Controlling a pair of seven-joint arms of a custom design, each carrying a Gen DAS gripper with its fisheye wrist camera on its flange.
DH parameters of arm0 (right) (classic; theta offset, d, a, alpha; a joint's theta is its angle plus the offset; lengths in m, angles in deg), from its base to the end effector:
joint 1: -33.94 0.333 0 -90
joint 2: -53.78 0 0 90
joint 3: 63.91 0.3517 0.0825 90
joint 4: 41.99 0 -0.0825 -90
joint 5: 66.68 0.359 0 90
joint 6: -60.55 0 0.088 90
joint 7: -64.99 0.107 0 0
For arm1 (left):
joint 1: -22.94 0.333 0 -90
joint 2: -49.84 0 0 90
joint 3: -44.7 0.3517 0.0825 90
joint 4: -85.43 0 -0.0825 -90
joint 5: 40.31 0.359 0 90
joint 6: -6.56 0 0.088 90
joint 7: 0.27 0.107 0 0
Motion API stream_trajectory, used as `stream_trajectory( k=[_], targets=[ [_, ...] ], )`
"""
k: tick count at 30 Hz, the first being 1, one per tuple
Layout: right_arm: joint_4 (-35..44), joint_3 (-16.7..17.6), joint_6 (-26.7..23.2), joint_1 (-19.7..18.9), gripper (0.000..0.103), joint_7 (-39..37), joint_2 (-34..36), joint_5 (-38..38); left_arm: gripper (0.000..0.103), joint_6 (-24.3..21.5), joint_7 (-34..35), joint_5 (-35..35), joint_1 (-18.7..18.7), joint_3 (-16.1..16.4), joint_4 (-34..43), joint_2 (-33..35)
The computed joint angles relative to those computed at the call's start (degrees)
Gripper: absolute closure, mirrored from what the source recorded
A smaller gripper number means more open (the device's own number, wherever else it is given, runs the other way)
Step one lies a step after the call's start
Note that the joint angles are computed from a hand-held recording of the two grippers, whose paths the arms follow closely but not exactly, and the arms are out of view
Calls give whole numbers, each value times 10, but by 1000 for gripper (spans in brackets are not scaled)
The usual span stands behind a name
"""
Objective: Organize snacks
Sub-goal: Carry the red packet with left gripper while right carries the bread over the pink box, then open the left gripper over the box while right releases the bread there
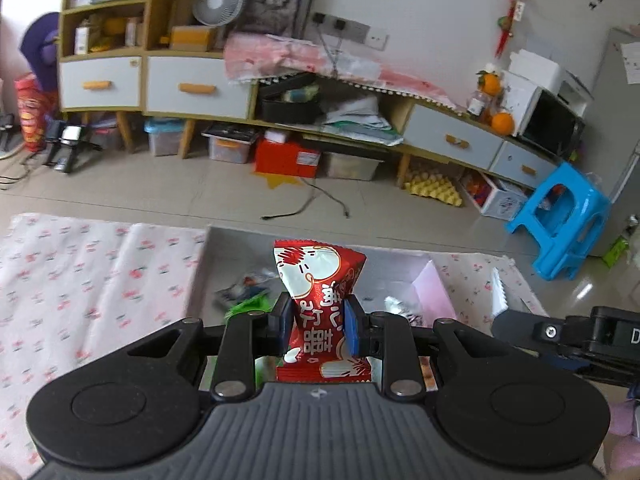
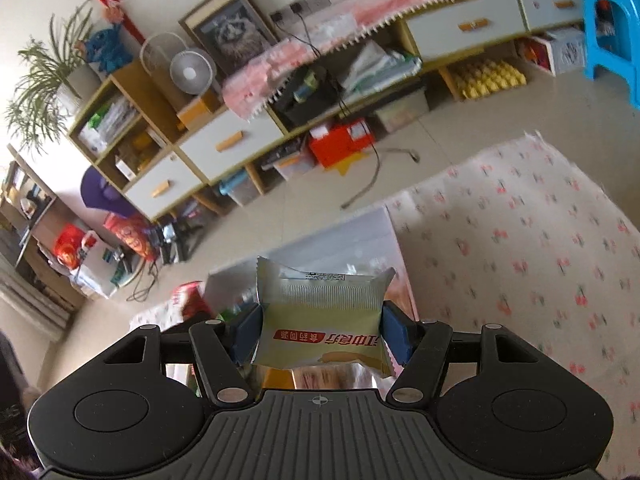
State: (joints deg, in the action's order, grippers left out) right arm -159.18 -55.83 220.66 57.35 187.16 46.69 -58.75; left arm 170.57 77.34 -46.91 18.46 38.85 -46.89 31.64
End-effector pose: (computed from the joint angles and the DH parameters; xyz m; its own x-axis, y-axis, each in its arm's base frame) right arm 0.4636 0.2821 0.6439 0.0804 -0.8627 -0.4992 -0.7680 0.2656 -0.5827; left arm 0.4611 -0.0844 0.6188 0.0148 -0.9719 0.2348 -0.6602 -0.1858 -0.7277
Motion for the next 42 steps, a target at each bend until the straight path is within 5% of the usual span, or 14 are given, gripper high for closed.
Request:
stream_trajectory(
  k=[8,20,23,30,42],
  targets=[
    [49,-3,9,-7,38,13,67,-33,79,36,82,-61,-41,39,-12,16],
    [63,2,23,5,35,-4,103,21,78,5,83,-91,-19,23,1,18],
    [66,1,16,8,26,9,104,16,72,4,74,-71,-9,15,2,19],
    [68,1,4,7,25,-3,97,30,42,-4,60,-43,1,11,2,11],
    [52,-1,-29,5,23,2,53,4,22,-36,25,23,24,-17,0,-20]
  ],
)
